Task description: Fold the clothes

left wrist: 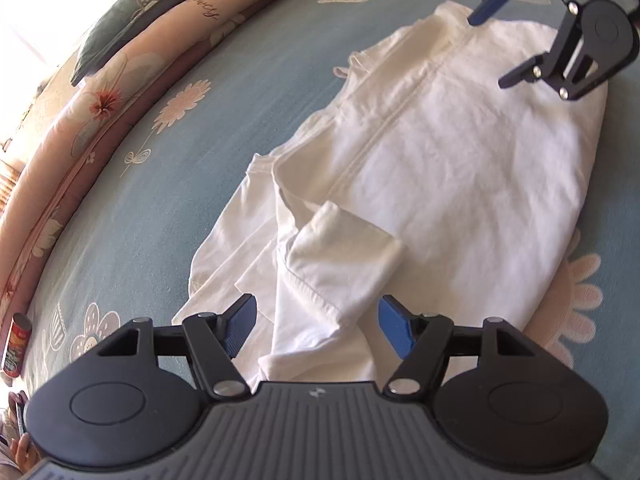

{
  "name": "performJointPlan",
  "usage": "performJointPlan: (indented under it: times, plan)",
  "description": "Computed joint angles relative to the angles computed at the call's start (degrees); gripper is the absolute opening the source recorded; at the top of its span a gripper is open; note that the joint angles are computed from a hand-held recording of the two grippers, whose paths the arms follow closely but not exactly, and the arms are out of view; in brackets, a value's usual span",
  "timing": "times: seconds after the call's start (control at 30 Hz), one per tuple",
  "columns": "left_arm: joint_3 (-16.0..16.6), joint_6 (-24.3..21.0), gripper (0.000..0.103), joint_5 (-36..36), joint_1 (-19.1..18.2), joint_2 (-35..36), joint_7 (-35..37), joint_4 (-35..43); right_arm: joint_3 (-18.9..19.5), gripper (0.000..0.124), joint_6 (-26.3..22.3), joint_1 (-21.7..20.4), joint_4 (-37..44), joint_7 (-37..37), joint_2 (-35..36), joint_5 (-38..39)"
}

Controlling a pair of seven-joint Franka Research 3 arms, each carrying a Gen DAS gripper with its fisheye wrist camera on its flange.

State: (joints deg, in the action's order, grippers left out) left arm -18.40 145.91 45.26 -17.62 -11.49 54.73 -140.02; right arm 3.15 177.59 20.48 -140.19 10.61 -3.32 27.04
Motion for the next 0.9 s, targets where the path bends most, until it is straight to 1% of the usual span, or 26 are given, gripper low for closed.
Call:
performJointPlan:
  times: [0.03,0.1,0.17,0.27,0.33,0.37,0.43,0.53,0.57,0.67,0.7,0.77,0.83,0.87,0.9]
  plan:
    - [-0.4,-0.2,0.069,2.3,0.4,0.6,-0.7,-0.1,0.4,0.065,-0.3,-0.2,-1.0,1.0,-0.8,-0.9]
    - [-0.9,-0.4,0.069,6.8,0.8,1.7,-2.2,-0.4,2.2,0.064,0.5,-2.4,-2.9,7.5,-1.9,-7.4]
    - [0.0,1.3,0.07,8.3,1.4,1.2,-4.9,-0.5,4.6,0.065,1.3,-5.4,-4.6,14.8,-3.0,-14.8]
    - [1.5,5.0,0.071,8.4,2.9,-1.0,-8.2,-1.4,10.9,0.065,0.1,-13.4,-6.1,28.7,-5.3,-28.0]
    - [2.2,7.3,0.072,9.0,4.5,-2.5,-10.5,-2.2,14.3,0.065,-0.8,-17.3,-6.6,36.0,-7.0,-34.4]
    - [2.0,7.5,0.072,10.6,5.7,-3.0,-11.8,-2.4,15.5,0.065,-1.2,-18.5,-6.8,39.0,-7.8,-36.7]
    - [1.4,5.3,0.072,14.4,7.9,-3.1,-14.5,-2.3,17.2,0.065,-2.2,-20.1,-7.1,44.2,-9.4,-40.2]
    - [1.8,1.9,0.071,15.4,9.6,-3.2,-17.4,-1.9,18.7,0.067,-3.9,-20.8,-7.4,50.3,-10.9,-44.0]
    - [2.4,1.3,0.071,14.9,9.9,-3.4,-18.2,-2.0,18.5,0.067,-4.4,-20.1,-7.6,51.3,-11.2,-44.5]
    - [5.8,5.8,0.071,5.9,9.7,-6.5,-17.5,-4.9,17.3,0.067,-6.3,-17.4,-7.9,54.0,-12.1,-45.7]
    - [7.5,7.9,0.071,0.5,9.0,-8.1,-15.9,-6.8,16.9,0.067,-6.9,-16.5,-8.0,54.9,-12.4,-46.1]
    - [11.6,11.5,0.07,-11.6,6.1,-10.7,-11.8,-10.5,15.7,0.067,-7.8,-14.0,-7.9,56.0,-12.5,-46.3]
    - [17.2,16.1,0.067,-24.6,1.6,-12.6,-8.5,-14.6,14.6,0.067,-8.4,-11.7,-7.7,56.6,-12.4,-46.2]
    - [18.6,18.5,0.065,-28.6,0.5,-13.0,-8.2,-16.2,14.2,0.067,-8.6,-10.6,-7.6,56.9,-12.3,-46.1]
    - [19.0,20.8,0.065,-30.4,0.5,-12.7,-7.9,-17.2,13.9,0.067,-8.8,-9.8,-7.3,57.2,-12.1,-46.0]
